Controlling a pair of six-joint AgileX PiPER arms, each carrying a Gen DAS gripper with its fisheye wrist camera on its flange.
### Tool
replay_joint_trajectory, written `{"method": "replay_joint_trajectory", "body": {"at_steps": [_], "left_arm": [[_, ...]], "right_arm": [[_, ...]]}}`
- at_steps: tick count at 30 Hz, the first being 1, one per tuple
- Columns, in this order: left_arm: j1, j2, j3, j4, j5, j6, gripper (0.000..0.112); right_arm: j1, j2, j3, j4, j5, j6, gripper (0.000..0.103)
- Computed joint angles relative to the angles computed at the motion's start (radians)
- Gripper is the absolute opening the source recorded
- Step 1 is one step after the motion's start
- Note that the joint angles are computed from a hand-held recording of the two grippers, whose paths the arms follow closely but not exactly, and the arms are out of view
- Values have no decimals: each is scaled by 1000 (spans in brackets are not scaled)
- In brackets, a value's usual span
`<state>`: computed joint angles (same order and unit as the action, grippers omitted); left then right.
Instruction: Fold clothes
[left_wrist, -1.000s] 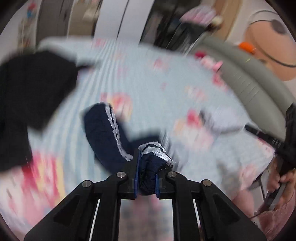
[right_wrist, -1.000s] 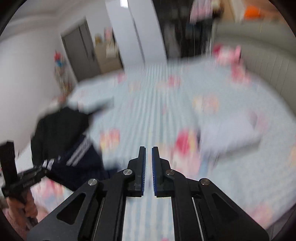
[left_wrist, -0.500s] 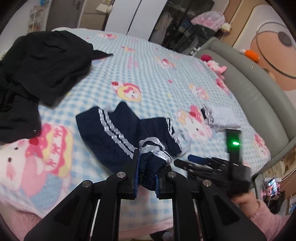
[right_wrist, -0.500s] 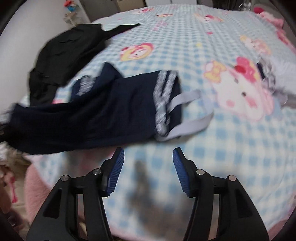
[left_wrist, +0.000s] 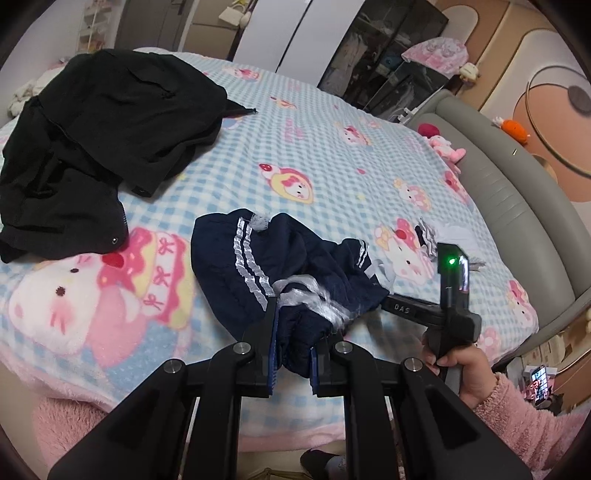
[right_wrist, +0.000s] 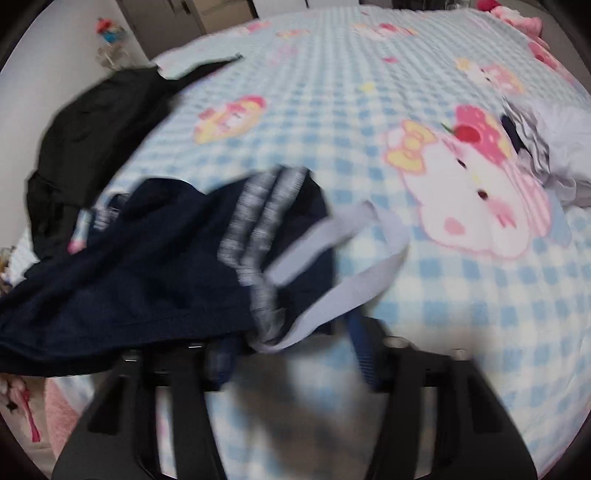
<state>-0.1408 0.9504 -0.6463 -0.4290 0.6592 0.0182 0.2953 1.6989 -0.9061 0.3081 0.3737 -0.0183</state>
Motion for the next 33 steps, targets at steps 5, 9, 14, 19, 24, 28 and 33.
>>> {"method": "replay_joint_trajectory", "body": {"at_steps": [5,9,14,19,24,28,33], "left_arm": [[-47,146,-94,50,-34,10,13],[-60,316,-400,138,-14,-5,13],[-82,438,-812,174,45,-1,13],[-172,406,-827,315,3,-85,16],[-237,356,-462,315,-76,-124,16],[-295,482,-174,346,-136,-235,16],[-393,458,-2,537,-184,-491,28]], "right_arm": [[-23,-43,-31,-66,2,9,9],[-79,-119,-257,-242,142,118,9],[-167,-178,-664,-274,345,61,9],[-216,-285,-702,-267,372,38,9],[-238,-488,-215,-218,274,75,10],[-194,-470,149,-238,135,176,10],[-162,-437,324,-159,76,139,10]]}}
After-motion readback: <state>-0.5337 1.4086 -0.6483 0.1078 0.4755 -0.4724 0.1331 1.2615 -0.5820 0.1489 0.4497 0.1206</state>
